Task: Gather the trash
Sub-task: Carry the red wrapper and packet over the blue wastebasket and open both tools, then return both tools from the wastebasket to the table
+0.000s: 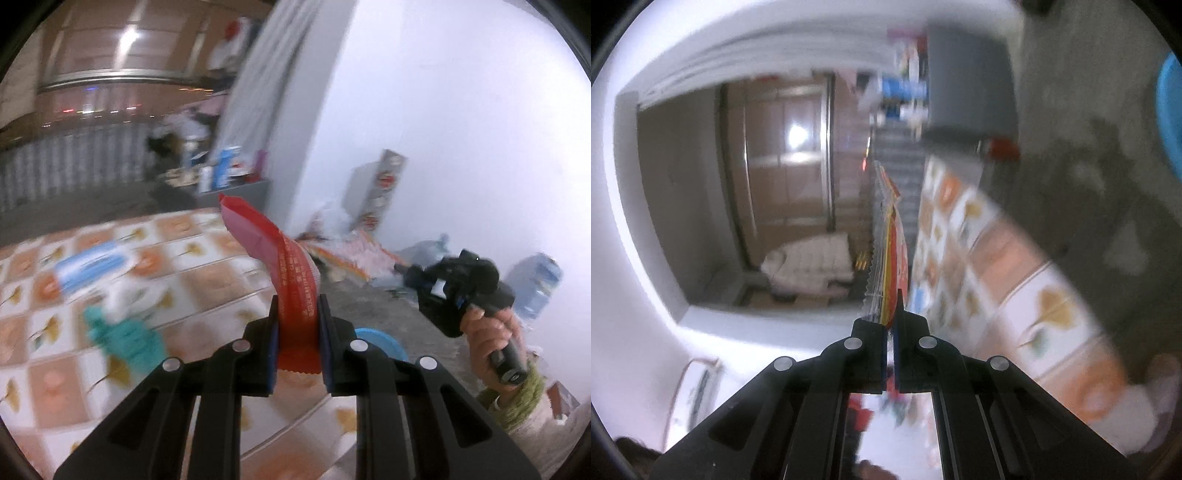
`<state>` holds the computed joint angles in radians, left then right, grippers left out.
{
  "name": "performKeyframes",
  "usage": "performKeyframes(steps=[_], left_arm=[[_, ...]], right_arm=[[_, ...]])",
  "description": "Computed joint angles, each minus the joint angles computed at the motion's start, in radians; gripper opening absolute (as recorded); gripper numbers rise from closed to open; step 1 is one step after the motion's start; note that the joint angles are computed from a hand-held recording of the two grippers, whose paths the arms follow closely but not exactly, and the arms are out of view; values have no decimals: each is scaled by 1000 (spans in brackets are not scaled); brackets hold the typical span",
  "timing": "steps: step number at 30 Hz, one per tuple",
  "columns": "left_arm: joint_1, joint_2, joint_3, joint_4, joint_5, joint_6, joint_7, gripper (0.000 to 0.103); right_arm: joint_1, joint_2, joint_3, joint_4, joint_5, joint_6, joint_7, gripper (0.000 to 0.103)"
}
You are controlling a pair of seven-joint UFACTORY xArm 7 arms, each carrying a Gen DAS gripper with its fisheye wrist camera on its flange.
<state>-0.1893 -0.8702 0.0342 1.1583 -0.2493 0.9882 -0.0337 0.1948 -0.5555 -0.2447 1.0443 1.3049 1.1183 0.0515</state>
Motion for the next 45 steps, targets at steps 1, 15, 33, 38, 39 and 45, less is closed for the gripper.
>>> performKeyframes(steps=[1,15,33,38,39,45], left_arm=[[-28,36,0,22,-22,-15,10,18],[-172,926,-135,752,-195,342,-98,18],[-337,1459,-198,1106,66,392,-349,62],[-357,1420,-187,1109,126,416,-399,62],[-350,1383,-190,1072,121,404,-403,62],[-303,1208,-217,978,93,395,-331,63]], right_arm=[[-32,-26,-11,-13,-42,-8,11,1],[-311,-254,-79,-318,-598,-146,194,1],[-379,64,-92,-393,-584,-250,48,56],[-432,-24,-104,-427,-610,-220,51,61],[-439,-37,-105,-426,-611,-209,67,61],[-456,-130,-119,-442,-607,-194,110,63]])
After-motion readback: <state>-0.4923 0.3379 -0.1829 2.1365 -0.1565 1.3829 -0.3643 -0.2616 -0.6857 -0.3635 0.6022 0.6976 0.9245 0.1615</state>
